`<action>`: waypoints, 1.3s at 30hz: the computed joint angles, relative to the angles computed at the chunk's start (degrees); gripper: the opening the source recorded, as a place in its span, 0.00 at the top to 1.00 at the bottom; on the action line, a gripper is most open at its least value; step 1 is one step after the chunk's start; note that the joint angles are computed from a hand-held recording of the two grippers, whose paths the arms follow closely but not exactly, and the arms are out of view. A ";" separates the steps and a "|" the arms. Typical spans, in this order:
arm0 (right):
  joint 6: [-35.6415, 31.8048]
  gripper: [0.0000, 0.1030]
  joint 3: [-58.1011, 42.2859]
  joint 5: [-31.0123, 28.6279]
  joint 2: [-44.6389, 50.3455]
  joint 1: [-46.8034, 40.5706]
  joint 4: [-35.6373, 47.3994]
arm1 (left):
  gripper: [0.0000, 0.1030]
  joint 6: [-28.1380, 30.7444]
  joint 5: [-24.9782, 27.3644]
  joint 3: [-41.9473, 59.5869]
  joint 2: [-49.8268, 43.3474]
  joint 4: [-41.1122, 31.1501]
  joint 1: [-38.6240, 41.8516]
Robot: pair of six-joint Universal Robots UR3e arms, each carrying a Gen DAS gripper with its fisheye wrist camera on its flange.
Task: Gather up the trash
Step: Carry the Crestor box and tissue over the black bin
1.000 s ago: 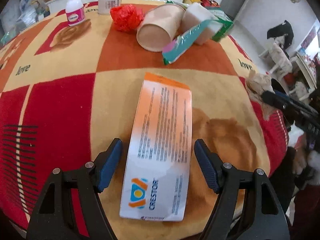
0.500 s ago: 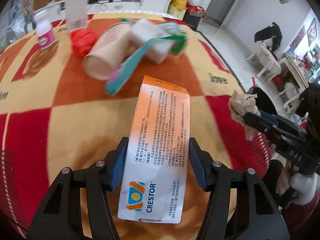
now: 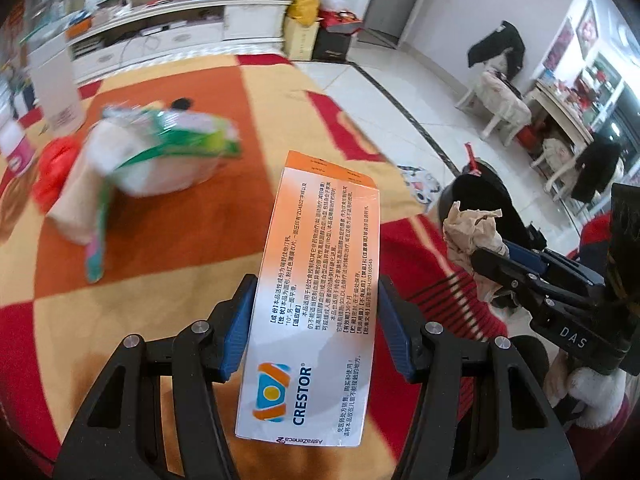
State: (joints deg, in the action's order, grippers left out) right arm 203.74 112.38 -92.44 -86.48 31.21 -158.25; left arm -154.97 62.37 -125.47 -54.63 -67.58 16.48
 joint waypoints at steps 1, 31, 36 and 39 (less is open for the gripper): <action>-0.03 0.68 1.14 -0.03 -1.16 -0.69 -0.01 | 0.44 -1.92 0.57 0.52 -2.23 2.57 -2.47; -9.51 0.68 27.41 9.39 -35.51 -34.08 11.29 | 0.44 -27.54 1.49 31.81 -48.48 24.29 -37.41; -10.20 0.68 28.37 10.43 -35.54 -35.80 10.71 | 0.44 -29.69 0.06 35.78 -52.94 24.57 -38.71; -10.15 0.68 28.17 10.34 -34.81 -35.84 10.31 | 0.44 -30.14 -1.16 35.92 -53.91 25.21 -38.67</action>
